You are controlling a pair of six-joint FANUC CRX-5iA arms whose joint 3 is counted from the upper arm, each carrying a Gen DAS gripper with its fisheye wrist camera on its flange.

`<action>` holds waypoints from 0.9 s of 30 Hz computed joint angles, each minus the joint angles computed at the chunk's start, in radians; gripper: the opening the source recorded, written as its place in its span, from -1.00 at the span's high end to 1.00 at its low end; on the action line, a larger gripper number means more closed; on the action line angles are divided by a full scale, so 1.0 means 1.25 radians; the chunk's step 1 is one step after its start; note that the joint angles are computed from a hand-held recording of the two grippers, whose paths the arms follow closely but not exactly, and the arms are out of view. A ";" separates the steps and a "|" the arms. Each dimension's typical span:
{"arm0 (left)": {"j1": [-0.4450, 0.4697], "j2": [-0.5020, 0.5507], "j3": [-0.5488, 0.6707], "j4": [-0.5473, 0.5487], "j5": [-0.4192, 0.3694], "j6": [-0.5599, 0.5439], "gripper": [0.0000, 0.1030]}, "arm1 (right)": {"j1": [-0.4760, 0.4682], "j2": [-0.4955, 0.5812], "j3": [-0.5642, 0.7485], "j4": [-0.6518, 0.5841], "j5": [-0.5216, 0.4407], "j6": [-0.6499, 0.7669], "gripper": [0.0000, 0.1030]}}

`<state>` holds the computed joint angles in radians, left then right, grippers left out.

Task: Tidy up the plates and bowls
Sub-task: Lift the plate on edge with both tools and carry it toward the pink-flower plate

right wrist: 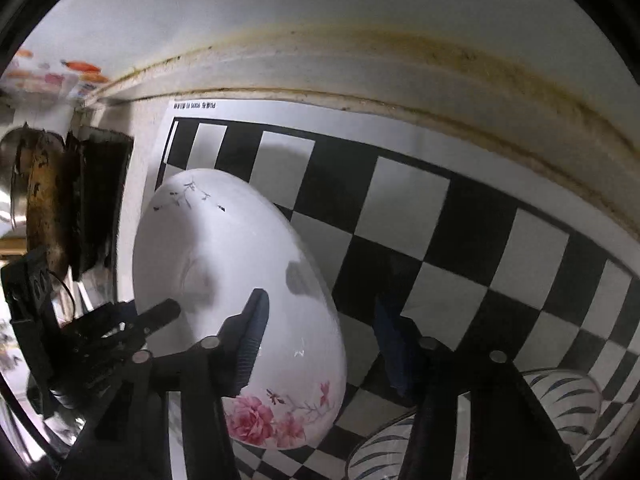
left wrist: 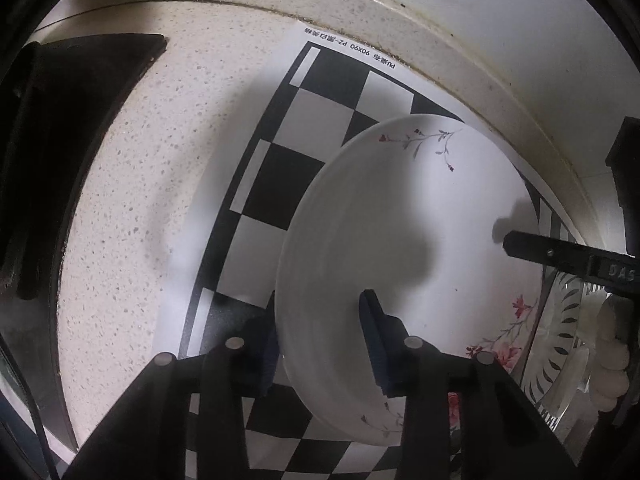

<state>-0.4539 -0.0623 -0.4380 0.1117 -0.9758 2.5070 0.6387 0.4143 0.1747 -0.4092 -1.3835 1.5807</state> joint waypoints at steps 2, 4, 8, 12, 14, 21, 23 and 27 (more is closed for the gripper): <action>-0.004 0.000 0.000 -0.003 0.001 0.008 0.35 | 0.010 -0.001 -0.003 0.015 -0.001 0.004 0.23; -0.004 0.004 0.002 -0.004 0.004 0.010 0.35 | 0.022 -0.001 -0.008 0.022 -0.004 0.000 0.44; -0.003 -0.002 0.008 -0.007 -0.007 0.018 0.35 | 0.059 -0.021 -0.039 0.081 0.026 0.003 0.50; 0.005 -0.005 0.007 -0.001 -0.010 0.006 0.35 | 0.055 -0.016 -0.034 0.073 0.016 -0.007 0.51; 0.016 -0.010 0.006 0.002 -0.017 -0.011 0.35 | 0.057 -0.018 -0.037 0.074 0.019 -0.010 0.51; 0.020 -0.020 0.012 -0.002 -0.028 -0.019 0.35 | 0.048 -0.024 -0.043 0.068 0.019 -0.020 0.51; 0.019 -0.021 0.018 -0.004 -0.034 -0.017 0.35 | 0.046 -0.028 -0.043 0.065 0.014 -0.024 0.52; 0.015 -0.027 0.029 -0.014 -0.050 -0.013 0.35 | 0.038 -0.037 -0.042 0.058 0.007 -0.024 0.54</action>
<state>-0.4351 -0.0964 -0.4023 0.0945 -1.0378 2.4911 0.6862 0.3682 0.1217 -0.3368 -1.3742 1.5506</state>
